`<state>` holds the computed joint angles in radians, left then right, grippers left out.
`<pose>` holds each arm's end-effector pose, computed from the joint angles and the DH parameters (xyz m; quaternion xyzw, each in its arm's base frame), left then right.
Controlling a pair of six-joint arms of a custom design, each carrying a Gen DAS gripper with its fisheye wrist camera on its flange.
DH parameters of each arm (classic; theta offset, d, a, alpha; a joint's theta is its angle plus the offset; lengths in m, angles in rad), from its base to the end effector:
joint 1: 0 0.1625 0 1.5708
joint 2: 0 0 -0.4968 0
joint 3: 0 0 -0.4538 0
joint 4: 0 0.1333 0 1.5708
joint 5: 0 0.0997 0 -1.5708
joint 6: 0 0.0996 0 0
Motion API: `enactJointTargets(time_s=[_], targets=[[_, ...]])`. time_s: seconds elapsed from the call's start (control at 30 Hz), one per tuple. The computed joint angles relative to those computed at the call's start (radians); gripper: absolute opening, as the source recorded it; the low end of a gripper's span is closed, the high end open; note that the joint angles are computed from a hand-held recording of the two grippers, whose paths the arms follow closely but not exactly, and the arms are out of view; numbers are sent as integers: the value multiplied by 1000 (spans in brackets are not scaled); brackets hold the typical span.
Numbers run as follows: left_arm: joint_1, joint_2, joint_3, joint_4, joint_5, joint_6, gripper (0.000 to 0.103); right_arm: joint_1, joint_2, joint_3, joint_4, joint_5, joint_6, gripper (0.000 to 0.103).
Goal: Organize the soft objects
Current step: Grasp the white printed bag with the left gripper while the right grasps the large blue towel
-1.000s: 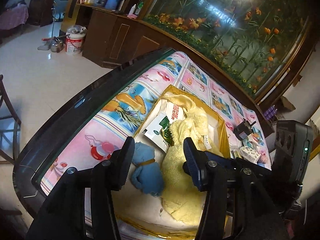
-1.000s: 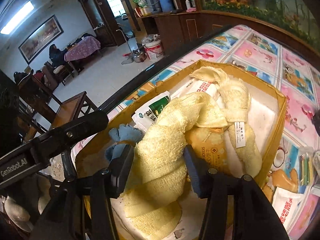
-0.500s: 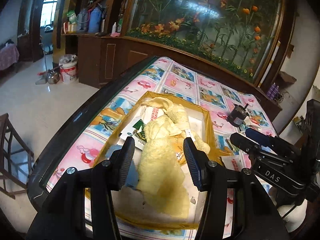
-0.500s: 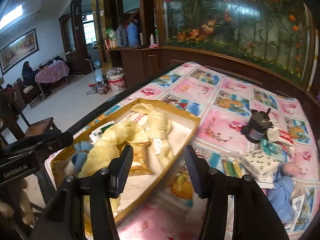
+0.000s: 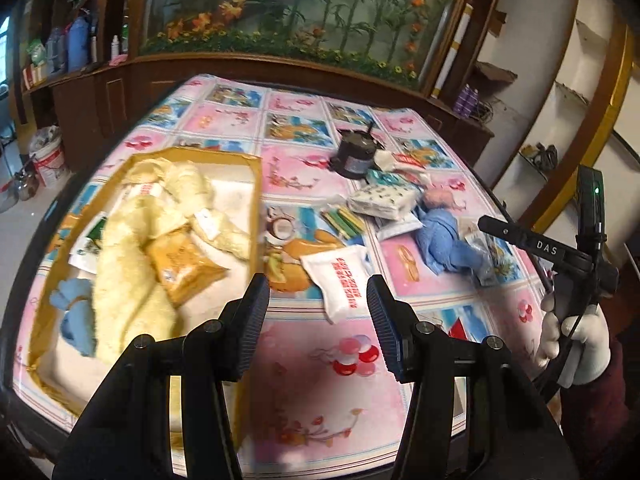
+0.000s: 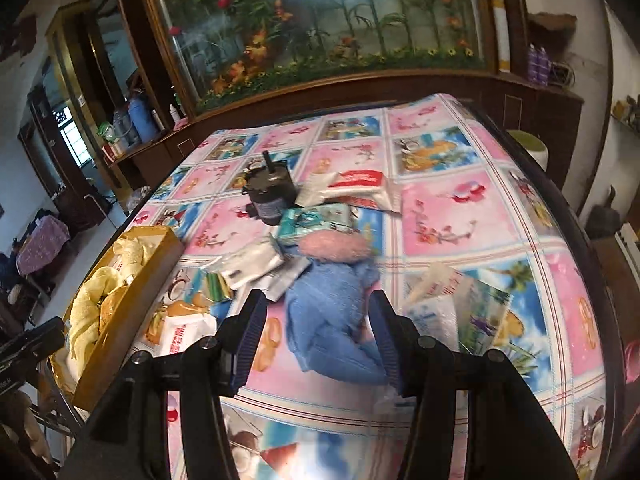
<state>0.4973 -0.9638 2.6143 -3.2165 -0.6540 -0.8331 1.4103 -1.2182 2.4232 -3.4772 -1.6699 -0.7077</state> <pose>-0.2034 -0.3520 0.0571 0.1086 0.8902 -0.3595 0.2580 0.0461 -0.4876 0.1936 0.2371 -0.9077 0.2917 0.1865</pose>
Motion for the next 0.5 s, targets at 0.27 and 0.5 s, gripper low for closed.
enactJointTargets(time_s=[0.27,0.5], targets=[[145,131,-166,81,-85,84,51,-55,-11,-11,107,33,24,53],[212,202,-242,105,-65,141,63,-66,-28,-27,164,46,7,53]])
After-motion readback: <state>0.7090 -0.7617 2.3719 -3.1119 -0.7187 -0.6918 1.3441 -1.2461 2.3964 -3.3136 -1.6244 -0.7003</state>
